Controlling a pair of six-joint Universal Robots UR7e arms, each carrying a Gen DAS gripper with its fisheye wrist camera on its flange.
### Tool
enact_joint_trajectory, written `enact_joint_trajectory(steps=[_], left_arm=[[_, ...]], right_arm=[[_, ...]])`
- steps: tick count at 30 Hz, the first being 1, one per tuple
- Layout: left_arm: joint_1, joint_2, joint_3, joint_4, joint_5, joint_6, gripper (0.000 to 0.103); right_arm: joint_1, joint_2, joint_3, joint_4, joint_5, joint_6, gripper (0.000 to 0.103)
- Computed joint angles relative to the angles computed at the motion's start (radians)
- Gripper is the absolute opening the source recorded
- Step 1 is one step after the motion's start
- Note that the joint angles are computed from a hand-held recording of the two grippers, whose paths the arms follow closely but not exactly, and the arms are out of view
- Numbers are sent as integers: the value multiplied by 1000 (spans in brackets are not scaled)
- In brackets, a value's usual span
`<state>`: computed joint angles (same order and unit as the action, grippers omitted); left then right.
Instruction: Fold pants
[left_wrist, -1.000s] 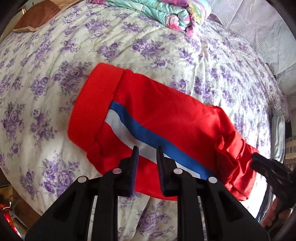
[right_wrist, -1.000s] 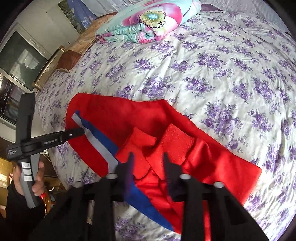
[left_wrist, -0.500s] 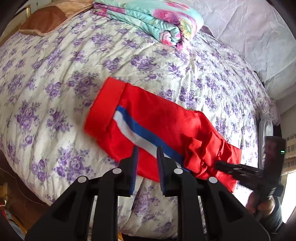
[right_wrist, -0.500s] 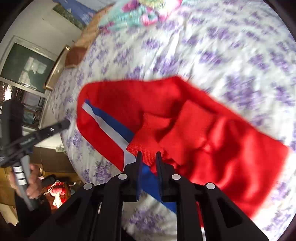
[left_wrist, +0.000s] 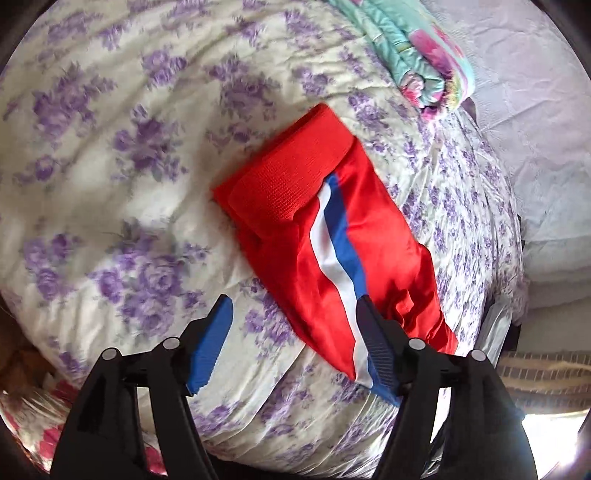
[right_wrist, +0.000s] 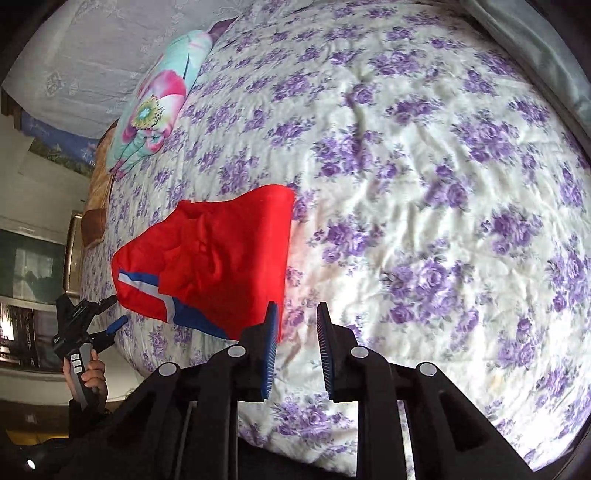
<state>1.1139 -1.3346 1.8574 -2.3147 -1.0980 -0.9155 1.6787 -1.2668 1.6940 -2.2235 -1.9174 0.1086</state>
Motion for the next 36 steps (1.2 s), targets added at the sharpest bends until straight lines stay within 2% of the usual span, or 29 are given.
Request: enact_joint_trajectory(steps=[4, 6, 7, 9, 10, 11, 12, 13, 14, 18, 20, 22, 27, 30, 33, 36], left_arm=[[37, 76, -41, -44, -28, 17, 67], [43, 111, -73, -24, -15, 24, 76], [43, 128, -92, -18, -11, 33, 86], [32, 158, -131, 34, 34, 27, 87], [22, 176, -154, 78, 70, 24, 81], [11, 184, -166, 114, 115, 21, 54], [-6, 191, -171, 144, 169, 34, 39], [-18, 188, -166, 131, 182, 73, 21], [-34, 176, -142, 87, 201, 99, 17], [-124, 157, -80, 28, 344, 178, 15], [-161, 154, -61, -4, 381, 214, 15], [-179, 156, -55, -34, 389, 240, 14], [-202, 150, -56, -17, 403, 261, 14], [-211, 155, -69, 33, 405, 250, 14], [-216, 155, -68, 59, 409, 235, 14], [-213, 156, -64, 50, 407, 234, 14]], right_arm=[[-1, -33, 28, -37, 6, -23, 22], [4, -41, 35, -43, 3, -30, 22], [6, -45, 39, -40, 0, -29, 22], [9, -48, 43, -28, -9, -27, 22], [11, -48, 44, -21, -14, -26, 22], [12, -48, 44, -13, -19, -26, 22], [15, -47, 43, -6, -25, -25, 22], [18, -45, 41, 1, -32, -24, 22], [21, -41, 36, 12, -37, -26, 22], [41, 5, 8, 35, -31, -65, 22], [55, 52, -12, 26, -2, -115, 22], [68, 120, -46, 24, 50, -167, 22], [121, 348, -207, 23, 176, -293, 22], [150, 473, -311, 28, 182, -335, 21], [160, 542, -361, 30, 180, -369, 18], [167, 588, -402, 68, 126, -357, 17]])
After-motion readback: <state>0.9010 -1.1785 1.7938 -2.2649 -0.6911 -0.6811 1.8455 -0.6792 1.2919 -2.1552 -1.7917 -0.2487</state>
